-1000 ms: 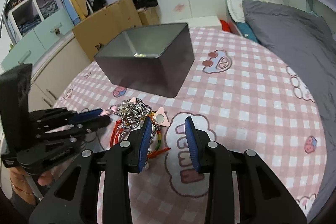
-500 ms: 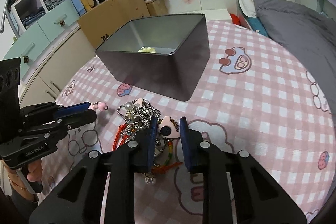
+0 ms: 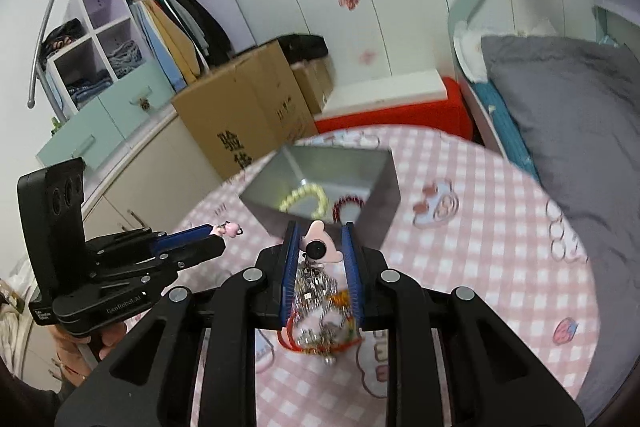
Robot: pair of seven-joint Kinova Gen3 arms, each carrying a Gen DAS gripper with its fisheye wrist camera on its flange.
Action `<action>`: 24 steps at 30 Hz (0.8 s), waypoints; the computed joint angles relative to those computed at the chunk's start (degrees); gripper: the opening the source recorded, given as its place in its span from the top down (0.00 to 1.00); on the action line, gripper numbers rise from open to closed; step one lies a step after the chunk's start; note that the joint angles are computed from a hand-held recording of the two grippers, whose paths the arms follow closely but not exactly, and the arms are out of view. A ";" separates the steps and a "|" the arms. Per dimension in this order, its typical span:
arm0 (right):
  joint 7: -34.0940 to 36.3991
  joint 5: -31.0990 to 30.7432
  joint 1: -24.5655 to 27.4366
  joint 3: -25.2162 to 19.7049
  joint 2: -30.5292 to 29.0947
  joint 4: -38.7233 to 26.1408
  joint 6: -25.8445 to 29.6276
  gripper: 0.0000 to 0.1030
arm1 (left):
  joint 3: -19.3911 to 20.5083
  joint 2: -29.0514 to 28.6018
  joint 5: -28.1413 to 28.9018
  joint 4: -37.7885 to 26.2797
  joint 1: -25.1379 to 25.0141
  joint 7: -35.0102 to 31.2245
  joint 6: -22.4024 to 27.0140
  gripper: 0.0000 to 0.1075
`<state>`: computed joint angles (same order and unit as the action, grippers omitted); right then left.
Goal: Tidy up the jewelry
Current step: 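Carry pink charm with left tool while right tool carries its charm over tin, then open left tool inside the tin while right tool releases its charm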
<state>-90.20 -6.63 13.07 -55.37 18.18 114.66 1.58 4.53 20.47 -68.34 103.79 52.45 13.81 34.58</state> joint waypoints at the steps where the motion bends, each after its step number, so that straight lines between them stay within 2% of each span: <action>1: -0.04 0.06 -0.65 0.69 -0.05 -0.60 0.14 0.81 | 0.01 0.14 0.13 -0.68 0.14 -0.48 0.95 0.85; 4: -0.03 0.08 -4.48 4.42 -0.53 -2.39 0.35 0.81 | 0.01 0.55 0.56 -2.90 -0.16 -2.80 3.17 0.85; 9: -0.09 0.32 -13.36 13.24 0.37 -5.51 0.63 0.81 | -0.40 2.15 2.00 -6.55 -1.11 -6.65 4.77 0.85; 15: 0.56 0.25 -19.60 19.81 2.70 -8.29 2.06 0.81 | -1.98 4.15 5.11 -9.28 -2.23 -11.02 3.55 0.85; 24: 2.86 -1.52 -22.56 23.07 5.96 -11.26 4.23 0.81 | -5.07 7.44 10.85 -12.36 -2.57 -17.12 1.22 0.85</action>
<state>-87.35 -8.15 -9.49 -32.30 24.14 103.40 5.82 -0.54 27.91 -57.49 91.43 49.88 -3.31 35.80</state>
